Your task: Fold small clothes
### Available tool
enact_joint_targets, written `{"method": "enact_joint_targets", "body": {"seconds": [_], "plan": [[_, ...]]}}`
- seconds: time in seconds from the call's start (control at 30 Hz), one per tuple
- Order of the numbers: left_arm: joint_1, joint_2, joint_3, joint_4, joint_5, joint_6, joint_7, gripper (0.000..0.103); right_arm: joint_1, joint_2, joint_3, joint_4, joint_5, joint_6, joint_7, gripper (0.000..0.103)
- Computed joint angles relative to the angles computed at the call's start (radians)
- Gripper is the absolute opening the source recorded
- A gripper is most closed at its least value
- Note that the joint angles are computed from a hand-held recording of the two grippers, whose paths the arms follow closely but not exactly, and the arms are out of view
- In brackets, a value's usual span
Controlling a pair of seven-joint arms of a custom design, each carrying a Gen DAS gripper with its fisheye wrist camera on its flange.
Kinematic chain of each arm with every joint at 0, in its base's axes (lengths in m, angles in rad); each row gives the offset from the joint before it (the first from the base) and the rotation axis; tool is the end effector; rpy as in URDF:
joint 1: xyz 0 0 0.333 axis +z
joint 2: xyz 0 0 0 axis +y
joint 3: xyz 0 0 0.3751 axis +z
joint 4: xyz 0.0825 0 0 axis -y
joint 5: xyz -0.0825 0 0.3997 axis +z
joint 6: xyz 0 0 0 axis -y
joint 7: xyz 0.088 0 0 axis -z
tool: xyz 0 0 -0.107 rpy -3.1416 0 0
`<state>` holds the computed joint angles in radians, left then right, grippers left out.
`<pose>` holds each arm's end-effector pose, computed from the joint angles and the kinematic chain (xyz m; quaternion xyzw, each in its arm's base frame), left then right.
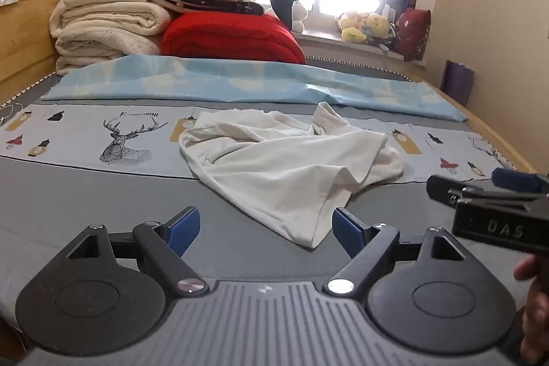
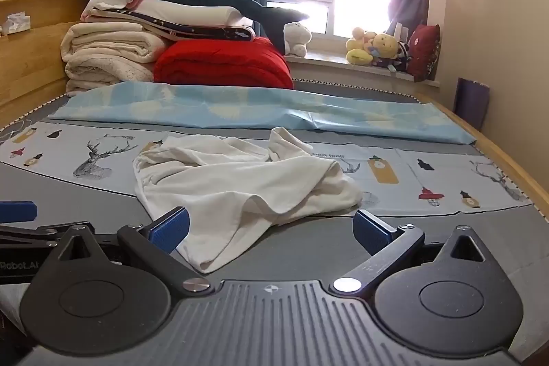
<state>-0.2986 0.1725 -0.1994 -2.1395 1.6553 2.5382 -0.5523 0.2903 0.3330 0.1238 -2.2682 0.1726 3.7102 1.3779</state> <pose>0.5208 -0.2924 0.3878 -0.6958 0.5334 -0.3118 0.3662 0.5701 0.2188 0.3908 -0.7034 0.4803 -0.3161 0.4178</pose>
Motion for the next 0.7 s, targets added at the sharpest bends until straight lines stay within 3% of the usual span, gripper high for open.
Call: {"method": "enact_joint_targets", "body": {"seconds": [0.13,0.27,0.7], "plan": [[0.020,0.012,0.012,0.015,-0.011,0.076,-0.016,0.088,-0.020,-0.006,0.017,-0.013,-0.051,0.013,0.023,0.094],[0.006,0.005,0.005,0.007,0.003,0.035,-0.016,0.088,-0.021,0.016,0.019,-0.001,-0.070,0.028,0.031,0.094],[0.008,0.010,0.009,0.009,-0.022,0.049,-0.001,0.088,-0.056,0.007,0.037,0.006,-0.134,-0.021,0.100,0.094]]}}
